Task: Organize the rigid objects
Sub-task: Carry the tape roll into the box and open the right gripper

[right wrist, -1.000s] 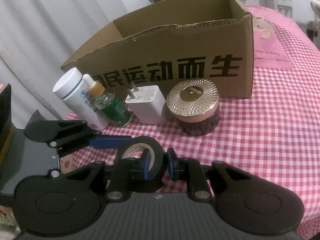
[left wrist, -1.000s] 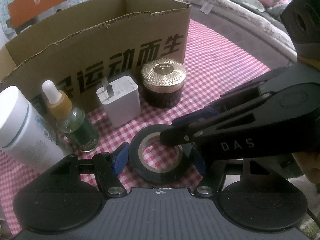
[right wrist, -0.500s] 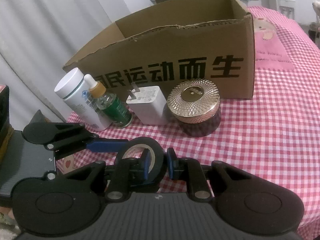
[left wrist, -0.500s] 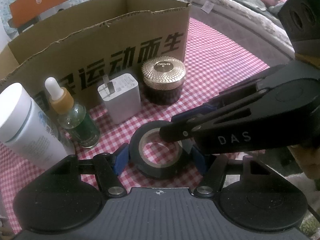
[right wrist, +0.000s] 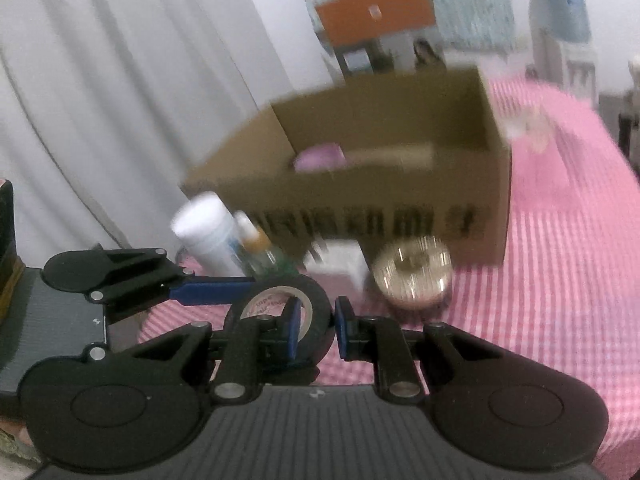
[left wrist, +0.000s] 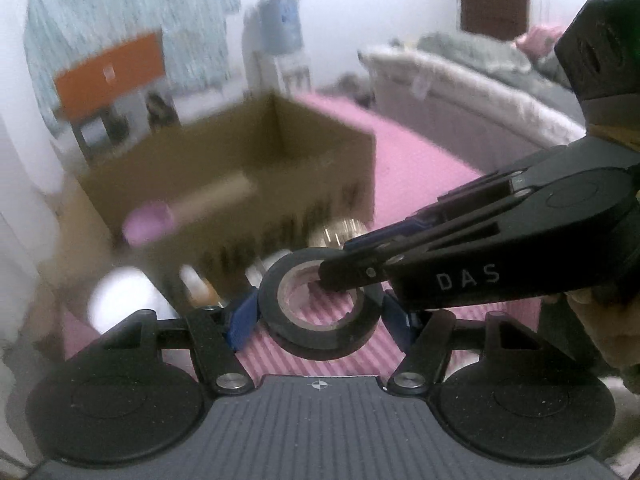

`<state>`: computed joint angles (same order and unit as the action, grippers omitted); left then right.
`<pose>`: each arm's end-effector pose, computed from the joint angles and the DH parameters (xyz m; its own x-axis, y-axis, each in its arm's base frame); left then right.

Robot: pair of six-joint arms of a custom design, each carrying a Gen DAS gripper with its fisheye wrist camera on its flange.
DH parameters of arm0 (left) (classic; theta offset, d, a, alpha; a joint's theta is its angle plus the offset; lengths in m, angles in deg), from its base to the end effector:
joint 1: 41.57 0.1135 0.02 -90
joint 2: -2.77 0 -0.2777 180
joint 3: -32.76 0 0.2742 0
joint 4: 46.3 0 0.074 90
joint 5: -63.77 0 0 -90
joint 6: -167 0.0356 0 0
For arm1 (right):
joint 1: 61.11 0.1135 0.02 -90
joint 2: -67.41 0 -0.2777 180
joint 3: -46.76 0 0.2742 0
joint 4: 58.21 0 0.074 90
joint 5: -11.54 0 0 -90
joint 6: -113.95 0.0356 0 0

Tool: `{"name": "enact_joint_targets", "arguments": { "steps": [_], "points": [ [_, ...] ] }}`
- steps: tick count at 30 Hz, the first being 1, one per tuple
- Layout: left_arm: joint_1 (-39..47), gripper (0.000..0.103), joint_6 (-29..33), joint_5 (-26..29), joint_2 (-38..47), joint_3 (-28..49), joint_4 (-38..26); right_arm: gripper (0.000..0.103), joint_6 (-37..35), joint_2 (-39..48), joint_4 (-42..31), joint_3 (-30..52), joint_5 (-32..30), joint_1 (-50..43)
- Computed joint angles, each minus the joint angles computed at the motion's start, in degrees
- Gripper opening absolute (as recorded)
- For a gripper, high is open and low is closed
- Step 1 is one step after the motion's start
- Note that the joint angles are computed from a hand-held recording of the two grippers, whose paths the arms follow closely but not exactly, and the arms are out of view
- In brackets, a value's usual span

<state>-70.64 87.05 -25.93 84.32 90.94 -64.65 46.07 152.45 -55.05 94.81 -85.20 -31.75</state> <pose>0.2732 -0.1521 0.2065 -0.4873 0.4706 -0.7356 0.5833 0.8023 0.1268 0.2645 0.1536 0.1643 -0.6648 0.0550 -0.7449 -0.3471 0.8603 0.3733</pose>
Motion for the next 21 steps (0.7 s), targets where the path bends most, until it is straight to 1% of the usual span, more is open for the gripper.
{"name": "enact_joint_targets", "arguments": {
  "steps": [3, 5, 7, 10, 14, 16, 18, 19, 21],
  "points": [
    [0.89, 0.066, 1.37, -0.56, -2.47, 1.89, -0.71, 0.020, -2.51, -2.93, -0.88, 1.98, 1.12, 0.33],
    [2.15, 0.066, 2.23, -0.10, -2.51, 4.25, -1.45, 0.020, -4.58, -3.13, -1.70, 4.82, 0.85, 0.09],
    [3.65, 0.066, 2.76, 0.26, -1.40, 7.58, -2.86, 0.020, -6.72, -1.88, -2.62, 8.28, -0.06, -0.62],
    [5.73, 0.066, 3.74, 0.69, 2.14, 12.91, -4.82, 0.020, -9.39, 2.67, -5.37, 15.79, -2.44, -1.86],
    [9.37, 0.066, 4.07, 2.56, 10.77, 23.25, -10.61, 0.020, -11.63, 12.68, -13.04, 29.87, -7.44, -4.39],
    [10.77, 0.066, 3.61, 3.46, 15.30, 28.88, -15.25, 0.021, -12.38, 19.36, -18.38, 38.60, -10.05, -5.45],
    [12.55, 0.066, 2.93, 5.02, 21.68, 36.25, -20.87, 0.021, -12.50, 26.03, -23.95, 47.07, -12.75, -6.55],
    [13.50, 0.066, 2.85, 5.85, 23.56, 38.40, -23.18, 0.021, -12.36, 29.39, -26.97, 51.37, -13.92, -6.93],
    [14.93, 0.066, 2.46, 7.26, 29.94, 45.85, -28.94, 0.021, -12.06, 37.60, -34.61, 62.53, -16.53, -7.81]
  ]
}}
